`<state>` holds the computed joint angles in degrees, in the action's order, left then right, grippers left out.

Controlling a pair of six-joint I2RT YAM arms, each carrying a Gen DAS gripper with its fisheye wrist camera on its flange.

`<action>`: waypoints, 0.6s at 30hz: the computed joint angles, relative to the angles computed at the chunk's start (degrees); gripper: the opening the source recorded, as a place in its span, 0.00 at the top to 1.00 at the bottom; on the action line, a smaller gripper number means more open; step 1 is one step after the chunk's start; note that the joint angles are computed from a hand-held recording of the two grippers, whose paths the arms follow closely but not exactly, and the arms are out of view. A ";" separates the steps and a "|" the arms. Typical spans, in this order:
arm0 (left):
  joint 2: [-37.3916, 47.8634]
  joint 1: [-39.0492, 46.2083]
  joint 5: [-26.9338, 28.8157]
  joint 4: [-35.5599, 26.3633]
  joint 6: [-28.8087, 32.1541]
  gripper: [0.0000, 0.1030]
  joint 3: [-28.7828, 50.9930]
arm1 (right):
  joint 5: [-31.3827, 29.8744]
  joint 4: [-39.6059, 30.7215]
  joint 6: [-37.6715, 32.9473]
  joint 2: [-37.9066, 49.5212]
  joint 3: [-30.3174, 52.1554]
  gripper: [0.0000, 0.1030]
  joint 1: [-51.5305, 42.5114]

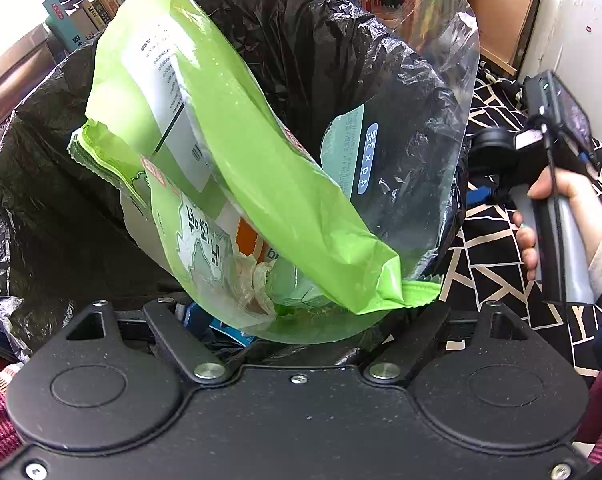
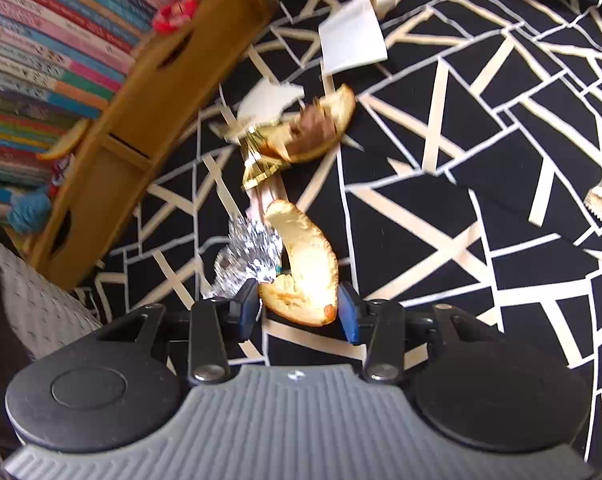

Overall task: Collect trash
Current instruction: 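Grasp the orange peel with the right gripper and lift, then carry the orange peel down into the black bin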

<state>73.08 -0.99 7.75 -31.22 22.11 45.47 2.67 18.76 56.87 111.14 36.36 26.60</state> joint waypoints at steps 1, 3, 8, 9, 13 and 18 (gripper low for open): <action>-0.05 -0.16 -0.09 -0.01 -0.13 0.21 -0.02 | 0.63 0.48 -0.03 -1.11 -0.61 0.57 0.20; -0.04 -0.09 -0.05 0.00 -0.05 0.21 0.01 | 1.95 1.25 0.13 -3.35 -1.67 0.58 0.74; -0.01 -0.17 -0.08 -0.11 -0.09 0.21 0.11 | 5.70 1.56 -0.64 -12.09 -4.31 0.60 2.82; -0.01 -0.17 -0.08 -0.13 -0.10 0.21 0.13 | 6.44 1.52 -1.10 -14.24 -4.84 0.60 3.24; 0.00 -0.23 -0.11 -0.20 -0.18 0.21 0.19 | 9.59 0.39 -4.85 -25.28 -6.99 0.60 5.73; -0.03 -0.22 -0.14 -0.29 -0.15 0.21 0.29 | 5.29 0.28 -12.34 -40.30 -9.66 0.60 8.26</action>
<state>73.05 -1.21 7.61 -31.51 21.96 45.75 7.96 19.04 44.53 70.84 26.70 34.86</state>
